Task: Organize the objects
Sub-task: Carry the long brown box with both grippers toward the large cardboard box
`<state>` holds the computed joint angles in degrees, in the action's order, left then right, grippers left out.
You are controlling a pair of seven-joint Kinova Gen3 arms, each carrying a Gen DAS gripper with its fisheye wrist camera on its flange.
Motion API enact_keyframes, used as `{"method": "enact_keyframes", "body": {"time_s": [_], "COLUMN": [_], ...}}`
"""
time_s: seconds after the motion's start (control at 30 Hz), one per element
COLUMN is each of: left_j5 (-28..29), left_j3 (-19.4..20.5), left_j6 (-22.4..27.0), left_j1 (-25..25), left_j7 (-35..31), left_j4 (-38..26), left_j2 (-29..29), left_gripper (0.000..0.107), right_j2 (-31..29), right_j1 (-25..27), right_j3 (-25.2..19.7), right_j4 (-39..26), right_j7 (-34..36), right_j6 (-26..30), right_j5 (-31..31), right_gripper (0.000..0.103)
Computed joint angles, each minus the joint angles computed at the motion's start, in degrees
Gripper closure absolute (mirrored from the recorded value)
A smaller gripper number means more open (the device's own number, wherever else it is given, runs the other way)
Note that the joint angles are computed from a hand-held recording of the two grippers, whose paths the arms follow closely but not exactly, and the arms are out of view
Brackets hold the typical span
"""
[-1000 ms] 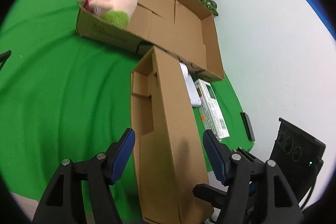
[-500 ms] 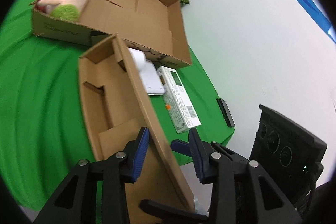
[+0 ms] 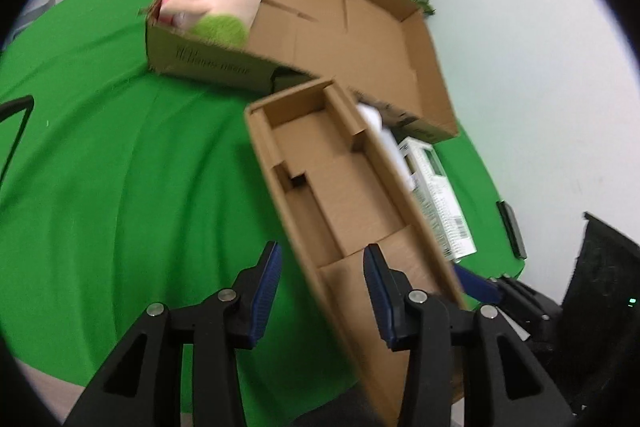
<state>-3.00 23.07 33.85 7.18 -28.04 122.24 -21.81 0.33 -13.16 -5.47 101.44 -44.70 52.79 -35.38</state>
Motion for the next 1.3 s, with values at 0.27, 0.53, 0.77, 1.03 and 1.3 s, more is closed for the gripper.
{"method": "enact_keyframes", "body": {"time_s": [0.27,0.53,0.77,1.03,1.3], "left_j5": [3.71,2.62,0.90,-5.98,-8.35], "left_j3": [-4.77,-4.69,-2.89,0.92,-0.07], "left_j6": [-1.17,2.93,1.89,5.11,7.09], "left_j1": [4.41,3.15,-0.44,-0.70,1.68], "left_j7": [-6.13,-9.05,-7.00,-0.96,1.93], "left_j4": [1.05,-0.25,-1.75,-3.20,-4.36], "left_j2": [1.61,-2.00,3.20,4.69,5.19], "left_gripper": [0.070,0.071,0.071,0.091,0.092], "right_j2": [2.11,2.11,2.19,1.66,3.44], "right_j1": [0.37,-0.43,-4.20,-6.17,-5.37], "right_j3": [-0.60,-1.30,-3.10,-4.65,-3.60], "right_j4": [-0.27,-0.41,-0.68,0.26,-2.10], "right_j7": [-0.26,-2.24,-12.35,-11.59,-11.48], "right_j6": [4.01,4.41,-3.88,-7.99,-4.79], "right_j5": [-2.48,-2.86,7.32,9.73,7.05], "right_gripper": [0.072,0.056,0.050,0.080,0.089]}}
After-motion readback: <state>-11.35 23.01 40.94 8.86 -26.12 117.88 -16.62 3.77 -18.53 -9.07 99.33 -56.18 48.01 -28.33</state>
